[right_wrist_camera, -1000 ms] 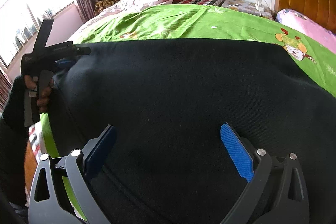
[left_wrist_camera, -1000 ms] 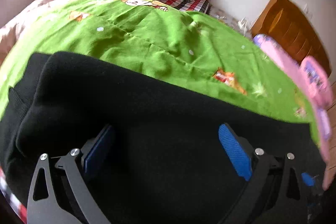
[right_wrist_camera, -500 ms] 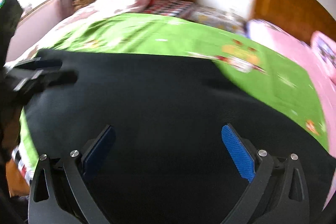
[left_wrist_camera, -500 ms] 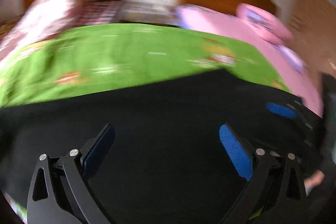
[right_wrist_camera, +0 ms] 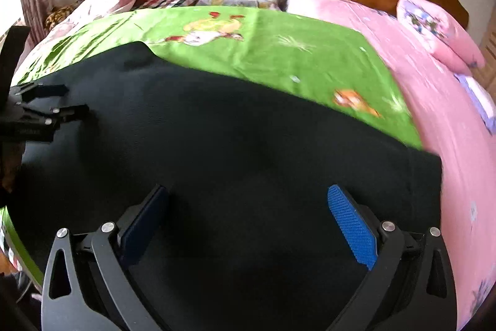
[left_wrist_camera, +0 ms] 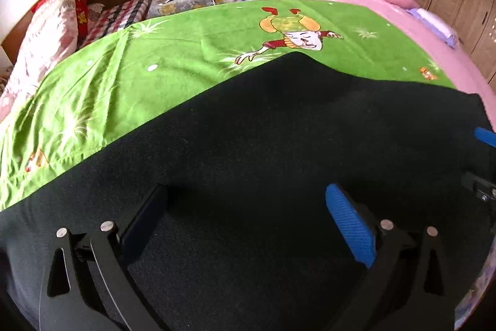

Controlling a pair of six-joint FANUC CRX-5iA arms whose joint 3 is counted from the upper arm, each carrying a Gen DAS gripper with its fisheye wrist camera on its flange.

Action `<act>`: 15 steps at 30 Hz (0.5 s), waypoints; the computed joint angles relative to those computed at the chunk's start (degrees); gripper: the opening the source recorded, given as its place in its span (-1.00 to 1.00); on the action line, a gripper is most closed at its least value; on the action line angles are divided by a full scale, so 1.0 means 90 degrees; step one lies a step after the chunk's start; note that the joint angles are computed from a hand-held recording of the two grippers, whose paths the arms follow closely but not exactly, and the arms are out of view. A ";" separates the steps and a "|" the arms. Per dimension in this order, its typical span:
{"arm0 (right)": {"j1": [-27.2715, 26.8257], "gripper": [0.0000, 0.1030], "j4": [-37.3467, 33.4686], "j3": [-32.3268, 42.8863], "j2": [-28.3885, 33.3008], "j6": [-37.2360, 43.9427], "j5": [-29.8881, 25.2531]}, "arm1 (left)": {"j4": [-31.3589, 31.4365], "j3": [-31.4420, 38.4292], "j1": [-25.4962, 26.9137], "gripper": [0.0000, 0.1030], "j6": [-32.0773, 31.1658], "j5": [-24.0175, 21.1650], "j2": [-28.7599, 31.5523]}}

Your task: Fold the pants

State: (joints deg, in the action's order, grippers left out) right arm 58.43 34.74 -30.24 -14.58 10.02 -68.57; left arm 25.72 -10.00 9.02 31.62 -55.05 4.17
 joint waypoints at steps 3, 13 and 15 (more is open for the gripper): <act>0.0342 0.92 0.0235 -0.0426 -0.0447 -0.0244 0.0018 | 0.0064 -0.0023 0.0017 0.97 -0.0047 0.0043 0.0038; 0.1828 0.91 0.0821 -0.1008 -0.0970 -0.2235 -0.1544 | 0.0057 -0.0034 -0.0047 0.97 0.0008 0.0133 0.0037; 0.2068 0.91 0.0849 -0.1150 -0.1157 -0.2442 -0.1588 | 0.0058 -0.0032 -0.0049 0.97 0.0016 0.0136 0.0042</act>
State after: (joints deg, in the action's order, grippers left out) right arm 77.04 42.38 -40.59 -24.99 -11.96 -82.86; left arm 26.24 -10.29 8.58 31.76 -53.83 4.55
